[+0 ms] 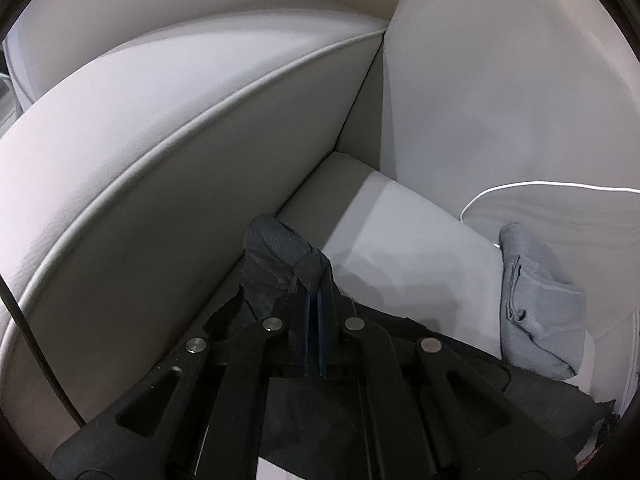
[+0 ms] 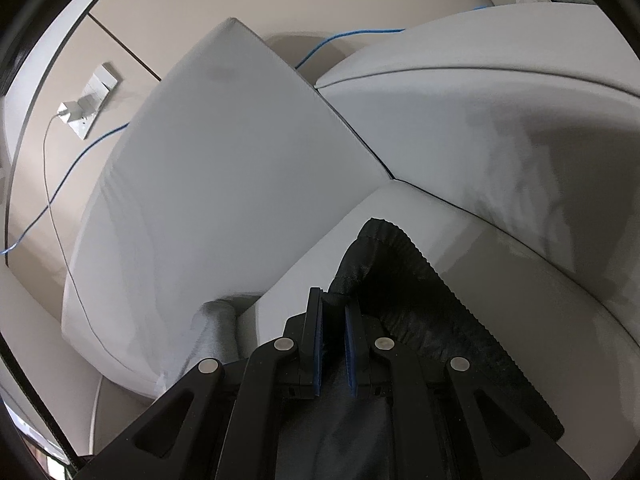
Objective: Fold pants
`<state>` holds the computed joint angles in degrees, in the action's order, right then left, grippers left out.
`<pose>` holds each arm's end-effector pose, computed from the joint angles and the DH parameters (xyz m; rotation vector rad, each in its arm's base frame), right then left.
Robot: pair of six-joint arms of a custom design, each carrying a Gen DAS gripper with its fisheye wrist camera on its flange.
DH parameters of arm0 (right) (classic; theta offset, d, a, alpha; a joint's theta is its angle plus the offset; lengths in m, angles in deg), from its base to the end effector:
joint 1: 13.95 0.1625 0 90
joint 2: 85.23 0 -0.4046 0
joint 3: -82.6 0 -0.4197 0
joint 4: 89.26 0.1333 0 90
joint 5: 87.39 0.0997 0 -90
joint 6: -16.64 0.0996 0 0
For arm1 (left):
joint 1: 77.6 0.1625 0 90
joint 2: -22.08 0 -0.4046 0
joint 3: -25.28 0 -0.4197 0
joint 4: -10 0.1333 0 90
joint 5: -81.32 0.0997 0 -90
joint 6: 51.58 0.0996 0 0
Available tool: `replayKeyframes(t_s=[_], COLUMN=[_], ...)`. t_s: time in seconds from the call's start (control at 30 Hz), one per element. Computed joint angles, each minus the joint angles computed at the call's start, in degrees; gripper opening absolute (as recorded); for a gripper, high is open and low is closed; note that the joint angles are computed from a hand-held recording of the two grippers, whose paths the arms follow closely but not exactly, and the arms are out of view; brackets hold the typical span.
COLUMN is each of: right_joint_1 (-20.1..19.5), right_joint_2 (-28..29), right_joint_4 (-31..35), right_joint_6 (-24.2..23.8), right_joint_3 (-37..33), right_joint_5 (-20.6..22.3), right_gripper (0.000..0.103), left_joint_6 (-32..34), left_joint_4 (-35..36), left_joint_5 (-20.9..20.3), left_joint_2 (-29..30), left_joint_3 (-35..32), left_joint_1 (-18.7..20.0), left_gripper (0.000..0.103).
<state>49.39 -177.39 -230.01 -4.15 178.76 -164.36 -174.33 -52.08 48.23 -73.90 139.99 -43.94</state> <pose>-0.1042 -0.5546 0.5437 -0.0053 -2.7586 1.2168 -0.1997 -0.3934 0.3203 -0.7358 2.0159 -1.1253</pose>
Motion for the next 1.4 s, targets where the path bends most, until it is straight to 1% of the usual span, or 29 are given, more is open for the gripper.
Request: replayKeyframes(t_s=[0.27, 0.4, 0.57, 0.83, 0.97, 1.03, 1.07, 1.1, 1.13, 1.17, 1.23, 1.27, 1.3, 1.33, 1.4], right_joint_1=[1.65, 2.66, 3.58, 3.66, 4.21, 4.39, 4.48, 4.66, 5.0, 5.3, 5.87, 6.56, 6.59, 6.55, 7.1], right_joint_2=[2.87, 4.6, 6.04, 7.88, 9.1, 9.45, 9.52, 9.53, 9.69, 9.49, 8.77, 8.14, 7.73, 6.61, 5.64], right_joint_4=[-0.19, -0.52, -1.34, -2.04, -1.38, -0.66, -0.3, -0.1, 0.38, 0.18, -1.51, -3.66, -4.99, -6.28, -5.72], right_joint_6=[-1.51, -2.67, -3.76, -4.33, -4.13, -4.04, -4.06, -4.24, -4.3, -4.65, -5.62, -5.8, -6.02, -6.47, -6.2], right_joint_3=[-1.36, -2.17, -2.51, -2.72, -3.28, -3.66, -3.76, -3.77, -4.12, -3.9, -2.88, -1.9, -1.33, -0.32, 0.16], right_joint_5=[-4.24, -7.19, -9.73, -12.29, -14.71, -15.36, -15.39, -15.41, -15.3, -15.44, -17.09, -18.45, -18.23, -16.62, -16.04], right_gripper=[0.008, 0.009, 0.009, 0.009, 0.011, 0.019, 0.022, 0.031, 0.041, 0.044, 0.068, 0.091, 0.096, 0.096, 0.096], left_joint_6=[6.06, 7.52, 9.6, 11.32, 12.54, 10.95, 9.19, 7.92, 6.6, 4.35, 2.6, 2.11, 2.14, 2.33, 2.98], left_joint_4=[-4.63, -6.13, -7.66, -9.81, -11.81, -9.94, -8.27, -7.42, -6.59, -5.1, -3.11, -2.12, -1.42, -1.04, -0.27], left_joint_5=[0.98, 1.41, 2.05, 2.52, 2.93, 3.91, 4.54, 5.31, 6.03, 7.06, 7.87, 8.12, 8.14, 8.09, 7.93], left_joint_2=[2.65, 3.94, 5.29, 6.59, 5.81, 5.88, 5.79, 5.21, 4.6, 3.73, 2.88, 2.53, 2.21, 1.92, 1.27], left_joint_3=[-0.06, -0.15, -0.13, 0.81, 2.19, 2.29, 2.3, 2.69, 3.05, 3.5, 3.54, 3.43, 3.22, 3.1, 2.87], left_joint_1=[4.78, 6.36, 8.28, 9.76, 10.03, 9.8, 9.47, 9.05, 8.65, 7.82, 6.86, 6.29, 5.78, 5.28, 3.9], left_gripper=[0.001, 0.001, 0.001, 0.003, 0.005, 0.014, 0.027, 0.045, 0.055, 0.067, 0.069, 0.069, 0.069, 0.069, 0.069])
